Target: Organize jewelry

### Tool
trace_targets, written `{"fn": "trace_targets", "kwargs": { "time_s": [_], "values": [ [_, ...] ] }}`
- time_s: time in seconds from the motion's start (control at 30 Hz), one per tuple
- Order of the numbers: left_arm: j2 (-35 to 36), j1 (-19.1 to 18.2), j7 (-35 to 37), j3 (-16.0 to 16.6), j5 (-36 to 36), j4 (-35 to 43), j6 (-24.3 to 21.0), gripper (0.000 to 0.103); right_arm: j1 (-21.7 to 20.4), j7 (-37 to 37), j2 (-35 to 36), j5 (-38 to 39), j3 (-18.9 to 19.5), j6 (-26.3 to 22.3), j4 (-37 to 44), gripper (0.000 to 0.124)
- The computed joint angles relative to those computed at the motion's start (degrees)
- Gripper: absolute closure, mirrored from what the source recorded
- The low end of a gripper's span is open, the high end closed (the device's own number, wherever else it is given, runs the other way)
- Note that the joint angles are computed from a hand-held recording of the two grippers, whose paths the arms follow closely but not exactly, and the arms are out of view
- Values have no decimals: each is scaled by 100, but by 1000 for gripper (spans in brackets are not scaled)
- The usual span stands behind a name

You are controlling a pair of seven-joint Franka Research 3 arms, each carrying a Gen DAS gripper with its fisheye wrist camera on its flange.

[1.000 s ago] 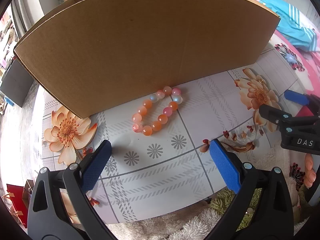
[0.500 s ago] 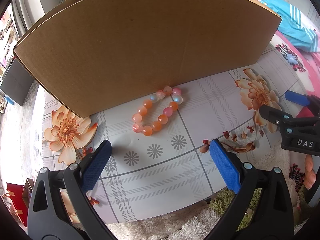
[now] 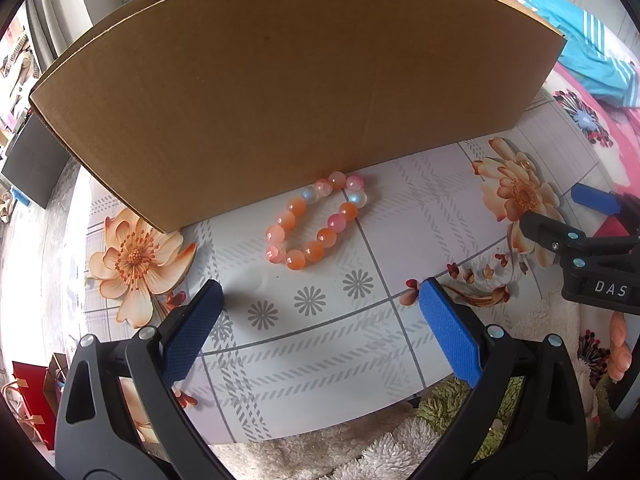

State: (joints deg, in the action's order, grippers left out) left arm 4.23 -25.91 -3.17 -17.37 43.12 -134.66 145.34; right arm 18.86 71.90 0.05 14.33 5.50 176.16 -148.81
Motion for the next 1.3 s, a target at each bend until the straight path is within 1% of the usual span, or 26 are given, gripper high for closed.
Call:
{"fn": "trace_targets", "kwargs": {
  "time_s": [0.83, 1.1, 1.23, 1.3],
  "values": [
    [30, -29, 10, -3, -194, 41, -86, 8, -8, 104, 28, -117, -8, -26, 16, 27],
    [8, -29, 2, -11, -221, 12, -89, 8, -15, 252, 11, -221, -17, 17, -23, 27],
    [9, -27, -4, -11, -202, 9, -88, 8, -17, 245, 19, -214, -14, 20, -17, 27],
    [-8, -41, -72, -9, -65, -22, -85, 7, -15, 232, 4, -203, -12, 33, -36, 27]
  ]
}}
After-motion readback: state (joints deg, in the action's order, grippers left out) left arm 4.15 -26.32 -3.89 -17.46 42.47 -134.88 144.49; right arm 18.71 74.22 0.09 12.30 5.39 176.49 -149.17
